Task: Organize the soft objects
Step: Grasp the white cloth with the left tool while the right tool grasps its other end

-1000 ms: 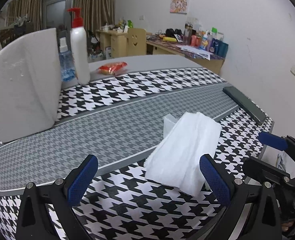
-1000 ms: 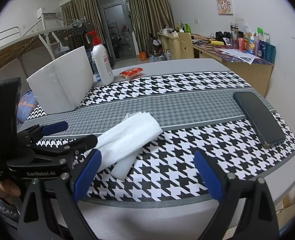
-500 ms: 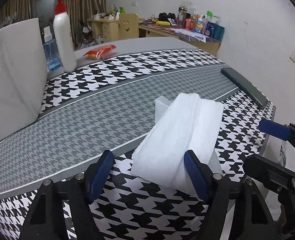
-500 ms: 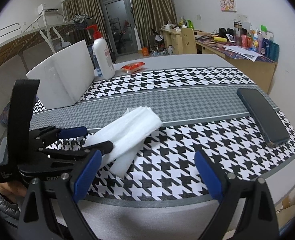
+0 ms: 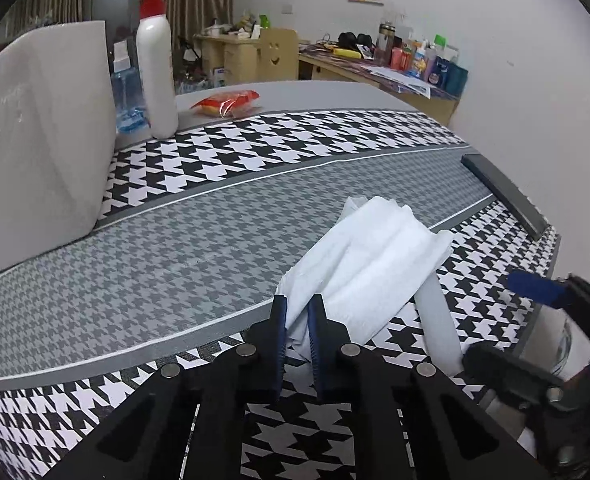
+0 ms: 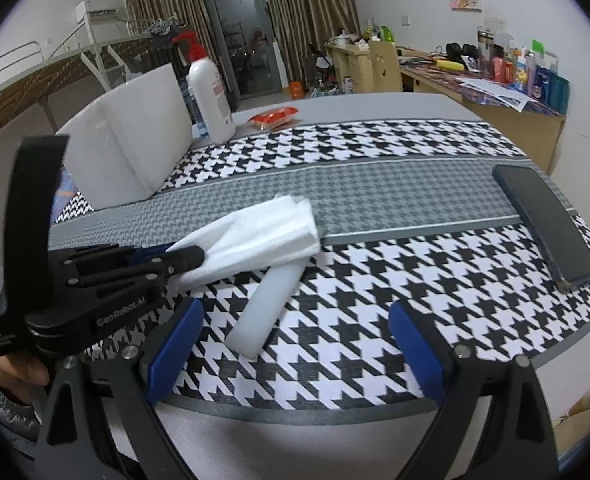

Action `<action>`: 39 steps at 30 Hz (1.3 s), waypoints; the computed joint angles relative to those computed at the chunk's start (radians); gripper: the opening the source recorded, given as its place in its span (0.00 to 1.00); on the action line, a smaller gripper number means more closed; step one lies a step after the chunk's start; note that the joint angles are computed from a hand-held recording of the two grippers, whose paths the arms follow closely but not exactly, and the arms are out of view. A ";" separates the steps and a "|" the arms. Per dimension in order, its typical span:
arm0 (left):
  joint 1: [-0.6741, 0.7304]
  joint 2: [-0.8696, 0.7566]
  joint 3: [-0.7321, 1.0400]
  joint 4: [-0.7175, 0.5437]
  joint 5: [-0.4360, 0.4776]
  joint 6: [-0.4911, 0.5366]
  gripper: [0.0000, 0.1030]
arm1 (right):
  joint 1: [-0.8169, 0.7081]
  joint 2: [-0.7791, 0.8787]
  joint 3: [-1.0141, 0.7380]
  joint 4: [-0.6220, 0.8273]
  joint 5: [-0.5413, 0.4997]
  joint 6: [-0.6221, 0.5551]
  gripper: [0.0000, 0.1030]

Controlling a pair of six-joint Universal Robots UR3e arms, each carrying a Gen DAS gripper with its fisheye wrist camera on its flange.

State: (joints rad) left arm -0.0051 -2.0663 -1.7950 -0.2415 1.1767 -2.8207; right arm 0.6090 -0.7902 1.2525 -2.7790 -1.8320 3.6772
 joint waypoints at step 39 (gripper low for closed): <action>-0.001 0.091 -0.143 0.092 -0.035 0.109 0.62 | 0.004 0.092 -0.201 0.193 0.029 -0.013 0.16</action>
State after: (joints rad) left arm -0.0058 -1.9751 -1.9384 -0.1499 1.1414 -2.7117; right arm 0.6130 -0.6979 1.0512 -2.5858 -1.8026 3.6646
